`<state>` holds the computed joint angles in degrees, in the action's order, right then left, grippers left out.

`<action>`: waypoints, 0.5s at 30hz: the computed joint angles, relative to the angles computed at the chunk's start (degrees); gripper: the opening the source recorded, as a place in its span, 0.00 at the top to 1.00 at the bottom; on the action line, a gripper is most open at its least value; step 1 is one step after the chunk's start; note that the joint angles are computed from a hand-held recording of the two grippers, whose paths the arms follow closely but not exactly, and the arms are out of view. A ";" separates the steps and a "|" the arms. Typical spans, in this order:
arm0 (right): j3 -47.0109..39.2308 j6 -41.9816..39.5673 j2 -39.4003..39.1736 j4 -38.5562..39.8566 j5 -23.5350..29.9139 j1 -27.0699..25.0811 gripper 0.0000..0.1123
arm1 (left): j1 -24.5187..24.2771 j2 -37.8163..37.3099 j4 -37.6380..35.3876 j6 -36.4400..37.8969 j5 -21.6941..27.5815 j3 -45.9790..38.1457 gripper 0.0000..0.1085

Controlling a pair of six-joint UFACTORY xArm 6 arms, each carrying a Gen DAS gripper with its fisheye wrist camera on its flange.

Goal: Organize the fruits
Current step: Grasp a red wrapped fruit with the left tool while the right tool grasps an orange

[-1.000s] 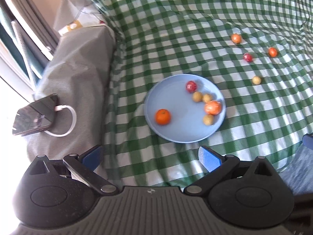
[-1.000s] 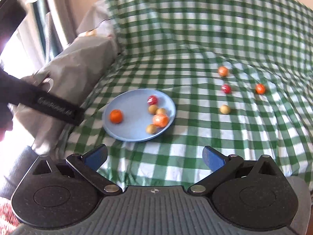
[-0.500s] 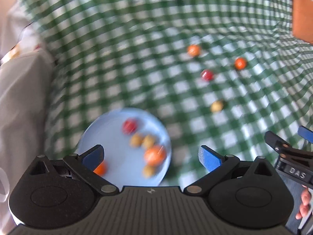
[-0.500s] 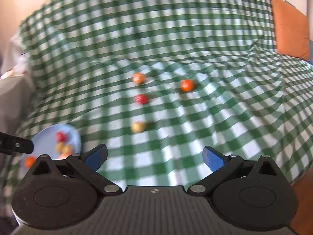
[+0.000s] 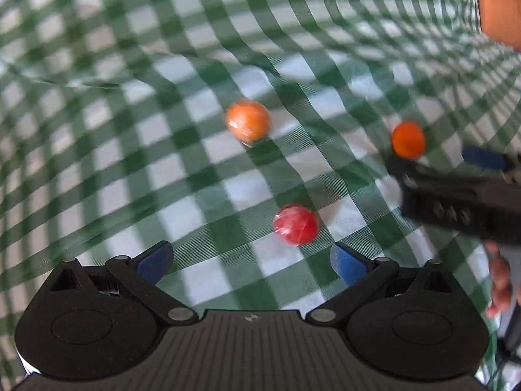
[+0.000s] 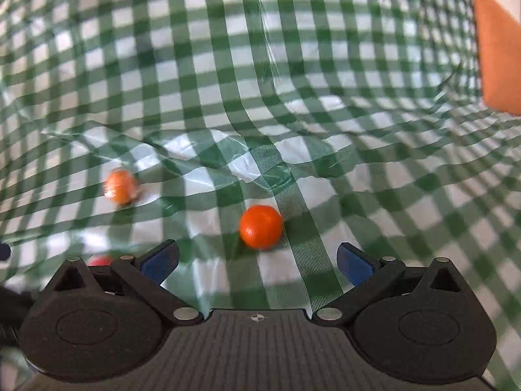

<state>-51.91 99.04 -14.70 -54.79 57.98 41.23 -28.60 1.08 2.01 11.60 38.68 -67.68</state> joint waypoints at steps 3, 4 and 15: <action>0.54 -0.88 2.67 -0.94 -4.58 -4.46 0.18 | -0.48 3.74 1.23 -0.46 -0.02 -2.07 0.05; 1.10 -0.95 3.18 -0.79 -6.33 -5.61 0.20 | -0.25 3.75 -0.78 0.63 -1.45 -1.62 0.05; 1.90 1.81 1.19 -4.94 -2.56 -1.46 0.69 | -0.71 -2.36 -7.32 7.71 -3.45 2.26 0.68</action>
<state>-50.01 100.86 -13.50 -59.73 55.42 39.77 -29.31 -1.28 -5.31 19.30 35.22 -65.41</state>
